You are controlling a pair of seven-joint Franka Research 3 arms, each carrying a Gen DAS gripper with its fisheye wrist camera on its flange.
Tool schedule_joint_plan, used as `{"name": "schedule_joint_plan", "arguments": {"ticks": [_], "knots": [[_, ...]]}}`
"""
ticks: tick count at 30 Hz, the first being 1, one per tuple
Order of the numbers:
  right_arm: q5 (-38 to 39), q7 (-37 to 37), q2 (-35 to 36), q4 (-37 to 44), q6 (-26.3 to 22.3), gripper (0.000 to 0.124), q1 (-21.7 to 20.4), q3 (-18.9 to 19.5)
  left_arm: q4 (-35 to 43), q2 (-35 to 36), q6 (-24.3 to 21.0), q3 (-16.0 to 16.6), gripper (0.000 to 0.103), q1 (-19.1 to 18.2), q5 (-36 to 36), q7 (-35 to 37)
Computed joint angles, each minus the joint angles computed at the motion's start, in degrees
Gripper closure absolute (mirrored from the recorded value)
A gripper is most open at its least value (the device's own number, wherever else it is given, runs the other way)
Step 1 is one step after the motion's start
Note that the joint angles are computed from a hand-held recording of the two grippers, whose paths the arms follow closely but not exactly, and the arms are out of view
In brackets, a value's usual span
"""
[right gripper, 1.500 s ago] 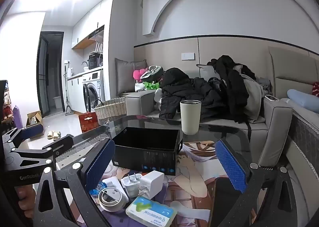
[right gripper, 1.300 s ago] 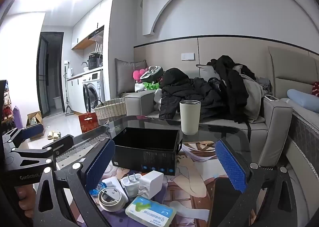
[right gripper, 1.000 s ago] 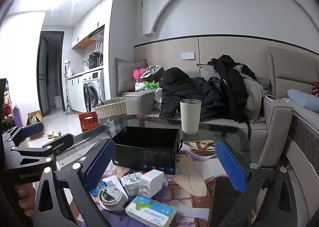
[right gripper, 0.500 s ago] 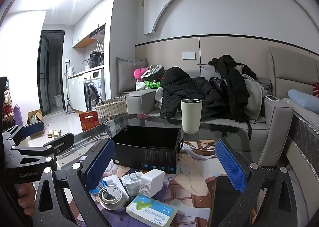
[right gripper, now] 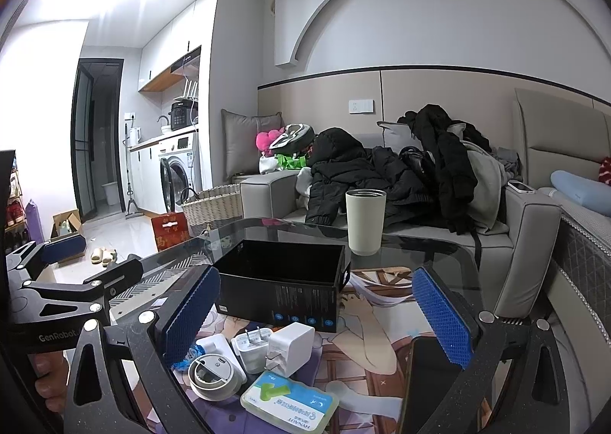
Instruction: Organize rigid objects
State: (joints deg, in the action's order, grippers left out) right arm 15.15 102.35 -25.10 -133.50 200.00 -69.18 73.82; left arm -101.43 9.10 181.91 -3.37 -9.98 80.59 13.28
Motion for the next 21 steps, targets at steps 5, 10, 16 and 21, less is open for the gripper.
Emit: {"name": "schedule_joint_plan", "arguments": {"ticks": [5, 10, 16, 21], "knots": [[-0.17, 0.28, -0.07, 0.15, -0.25, 0.021, -0.2, 0.13, -0.32, -0.06, -0.02, -0.11, 0.0, 0.08, -1.74, 1.74], [-0.47, 0.37, -0.04, 0.1, -0.33, 0.021, -0.04, -0.07, 0.14, 0.07, 0.13, 0.42, 0.0, -0.34, 0.98, -1.04], [-0.54, 0.64, -0.14, 0.11, -0.32, 0.021, -0.19, 0.03, -0.48, -0.07, 0.52, -0.07, 0.0, 0.21, -1.8, 1.13], [-0.83, 0.57, 0.01, 0.09, -0.39, 0.021, 0.0, -0.13, -0.65, 0.0, 1.27, 0.33, 0.0, 0.09, -2.91, 2.61]]}}
